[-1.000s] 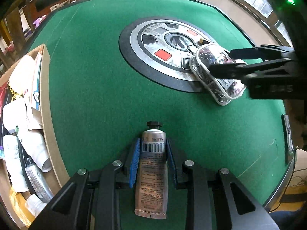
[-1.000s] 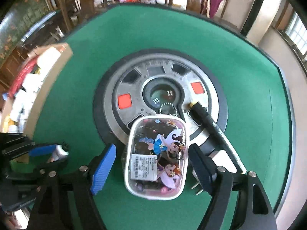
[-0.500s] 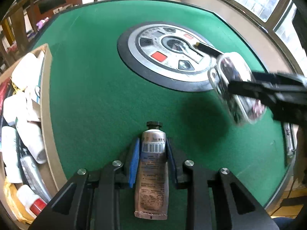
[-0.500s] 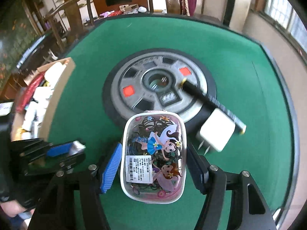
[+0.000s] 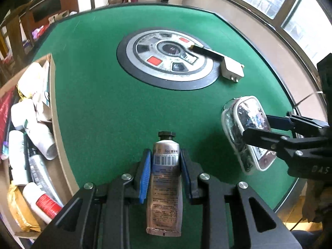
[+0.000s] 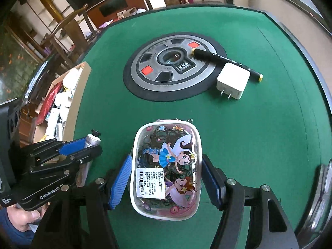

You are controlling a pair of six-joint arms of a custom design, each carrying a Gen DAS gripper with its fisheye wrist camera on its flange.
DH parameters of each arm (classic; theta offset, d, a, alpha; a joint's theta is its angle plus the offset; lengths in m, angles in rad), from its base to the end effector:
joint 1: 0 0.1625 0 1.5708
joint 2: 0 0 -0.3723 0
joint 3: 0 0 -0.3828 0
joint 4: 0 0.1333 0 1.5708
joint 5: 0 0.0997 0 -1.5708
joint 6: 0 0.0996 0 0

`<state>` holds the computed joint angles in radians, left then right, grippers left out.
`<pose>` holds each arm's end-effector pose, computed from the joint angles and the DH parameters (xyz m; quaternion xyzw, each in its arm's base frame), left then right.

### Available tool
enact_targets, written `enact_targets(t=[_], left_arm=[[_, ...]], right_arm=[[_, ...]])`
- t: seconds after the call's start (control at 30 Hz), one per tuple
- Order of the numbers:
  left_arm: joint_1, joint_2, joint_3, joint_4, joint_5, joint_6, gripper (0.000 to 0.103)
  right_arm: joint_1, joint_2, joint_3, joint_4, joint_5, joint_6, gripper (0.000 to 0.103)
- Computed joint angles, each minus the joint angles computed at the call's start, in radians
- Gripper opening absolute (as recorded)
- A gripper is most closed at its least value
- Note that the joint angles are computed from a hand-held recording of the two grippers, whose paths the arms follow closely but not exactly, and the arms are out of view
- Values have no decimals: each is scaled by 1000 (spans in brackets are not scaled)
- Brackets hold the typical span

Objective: Organize objects
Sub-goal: 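Carry the pink tube with the left gripper while the right gripper carries the plastic box to the cardboard box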

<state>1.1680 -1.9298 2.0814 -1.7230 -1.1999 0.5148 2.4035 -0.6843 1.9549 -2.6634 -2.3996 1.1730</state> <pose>0.0197 -0.3860 0.3605 0.4352 0.8812 0.0100 0.1841 0.4012 -0.2840 -0.0517 -0.1191 -0.9046 0.2943 0.2843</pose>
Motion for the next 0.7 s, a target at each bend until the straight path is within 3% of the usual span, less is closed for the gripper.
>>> enact_targets(t=[0.4,0.7], left_arm=[[-10,-46,-74,16,-30,74,27],[58,-24,-179,2,-42,123,27]], right_arm=[[45,62,-138,78,-43,-1,71],[55,167,-303,110,-38,-84,71]])
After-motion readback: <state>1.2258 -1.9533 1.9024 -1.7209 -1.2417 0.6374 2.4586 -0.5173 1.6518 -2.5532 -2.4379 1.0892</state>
